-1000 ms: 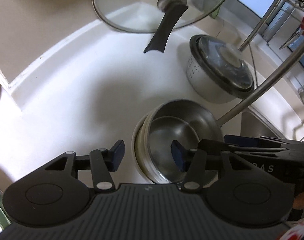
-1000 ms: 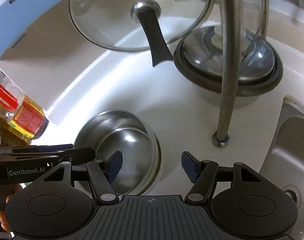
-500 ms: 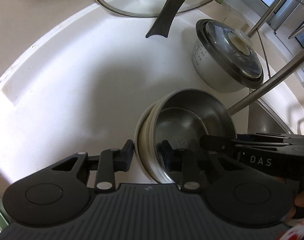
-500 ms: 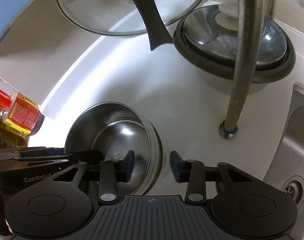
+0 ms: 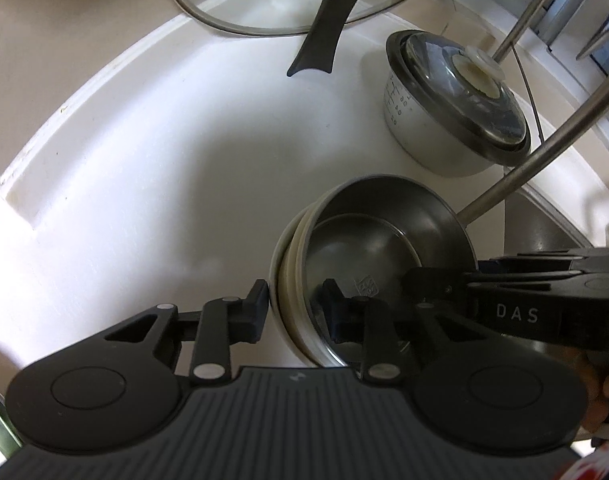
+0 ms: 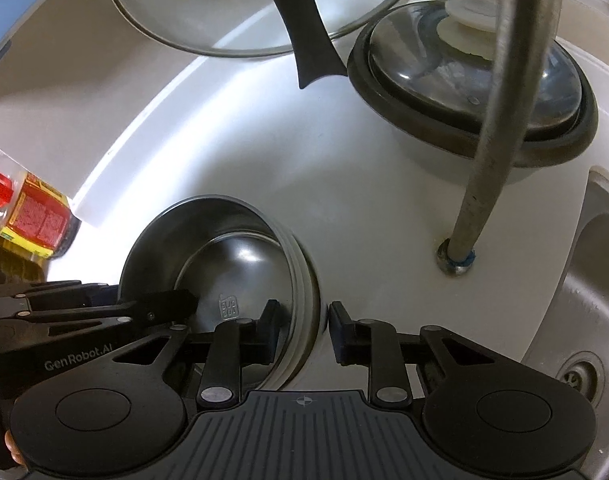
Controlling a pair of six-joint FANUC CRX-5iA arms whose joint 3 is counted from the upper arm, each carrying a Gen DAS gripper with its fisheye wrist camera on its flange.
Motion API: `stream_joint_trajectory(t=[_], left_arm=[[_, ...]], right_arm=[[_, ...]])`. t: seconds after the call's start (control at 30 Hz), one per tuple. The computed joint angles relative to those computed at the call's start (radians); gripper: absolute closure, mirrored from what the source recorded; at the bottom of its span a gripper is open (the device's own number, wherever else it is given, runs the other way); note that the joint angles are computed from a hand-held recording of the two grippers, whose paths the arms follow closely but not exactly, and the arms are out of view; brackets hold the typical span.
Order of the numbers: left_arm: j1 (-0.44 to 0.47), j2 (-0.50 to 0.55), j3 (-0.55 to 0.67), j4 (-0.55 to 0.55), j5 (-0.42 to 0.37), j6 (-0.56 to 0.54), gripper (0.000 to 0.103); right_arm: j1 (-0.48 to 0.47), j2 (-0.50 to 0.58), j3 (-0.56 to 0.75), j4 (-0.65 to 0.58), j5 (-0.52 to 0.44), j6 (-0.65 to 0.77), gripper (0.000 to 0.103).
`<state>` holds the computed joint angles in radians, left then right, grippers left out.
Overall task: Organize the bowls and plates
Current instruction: 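Lift the stacked bowls and carry them to the steel tray with green plate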
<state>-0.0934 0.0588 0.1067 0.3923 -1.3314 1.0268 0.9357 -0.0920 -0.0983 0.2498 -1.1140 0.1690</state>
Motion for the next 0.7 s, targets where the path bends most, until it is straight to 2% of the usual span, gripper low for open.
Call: stream_joint_trajectory(t=[0.2,0.5,0.7], left_arm=[[-0.015,0.005,0.023,-0.038,-0.004,-0.004,0.077],[0.015,0.016,0.06,-0.069,-0.022,0.003,0.077],[0.06,0.015,0.065,-0.082,-0.036,0.029,0.077]], right_arm=[[-0.005,0.019,0.028,-0.022,-0.022,0.026,0.078],[-0.022,0.075,0.1,-0.064,-0.029,0.128,0.083],[-0.059,0.15,0.202,-0.137,-0.048,0.265,0.083]])
